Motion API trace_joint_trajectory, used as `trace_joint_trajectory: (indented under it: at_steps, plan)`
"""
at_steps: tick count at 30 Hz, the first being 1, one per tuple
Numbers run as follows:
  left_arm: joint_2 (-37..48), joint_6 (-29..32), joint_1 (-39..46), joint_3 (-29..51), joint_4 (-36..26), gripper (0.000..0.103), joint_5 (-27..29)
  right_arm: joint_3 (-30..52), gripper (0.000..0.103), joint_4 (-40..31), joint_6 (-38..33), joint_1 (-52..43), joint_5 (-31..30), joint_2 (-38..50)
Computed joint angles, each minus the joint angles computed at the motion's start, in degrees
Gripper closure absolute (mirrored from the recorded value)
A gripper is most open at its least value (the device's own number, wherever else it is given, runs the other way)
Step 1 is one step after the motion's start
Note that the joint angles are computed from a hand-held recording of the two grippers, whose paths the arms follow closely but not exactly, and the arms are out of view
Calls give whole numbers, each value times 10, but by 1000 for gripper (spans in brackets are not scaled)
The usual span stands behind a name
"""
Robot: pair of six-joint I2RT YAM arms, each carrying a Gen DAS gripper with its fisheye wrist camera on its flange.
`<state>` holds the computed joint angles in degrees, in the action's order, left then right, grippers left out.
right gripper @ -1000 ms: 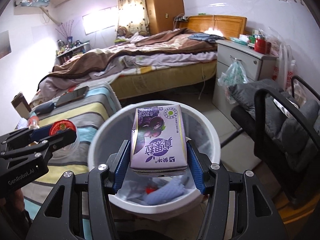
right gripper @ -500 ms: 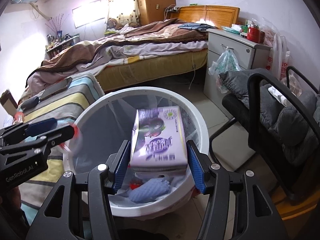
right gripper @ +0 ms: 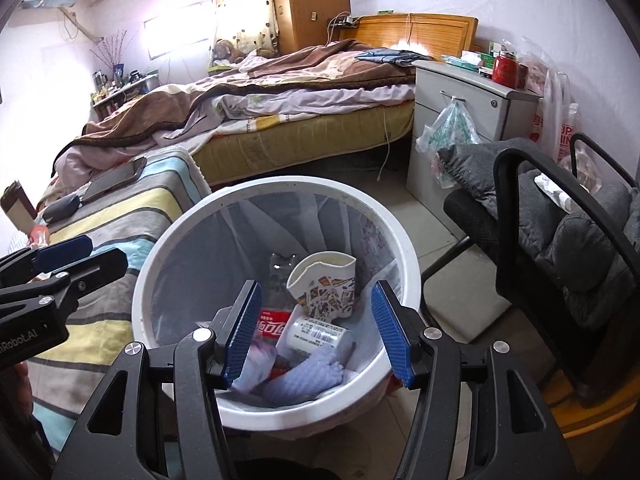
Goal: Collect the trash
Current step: 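Move both open tools back over the bed toward the remaining trash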
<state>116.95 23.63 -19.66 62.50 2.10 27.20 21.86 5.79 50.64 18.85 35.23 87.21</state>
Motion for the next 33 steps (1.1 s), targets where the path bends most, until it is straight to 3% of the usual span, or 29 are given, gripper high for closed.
trace_joint_trajectory:
  at_steps: [20, 33]
  plan:
    - [-63, 19, 103, -52, 5, 39, 53, 37, 44, -26, 27, 68, 35, 4]
    - [-66, 51, 198, -44, -13, 39, 78, 89, 44, 2, 17, 109, 43, 59]
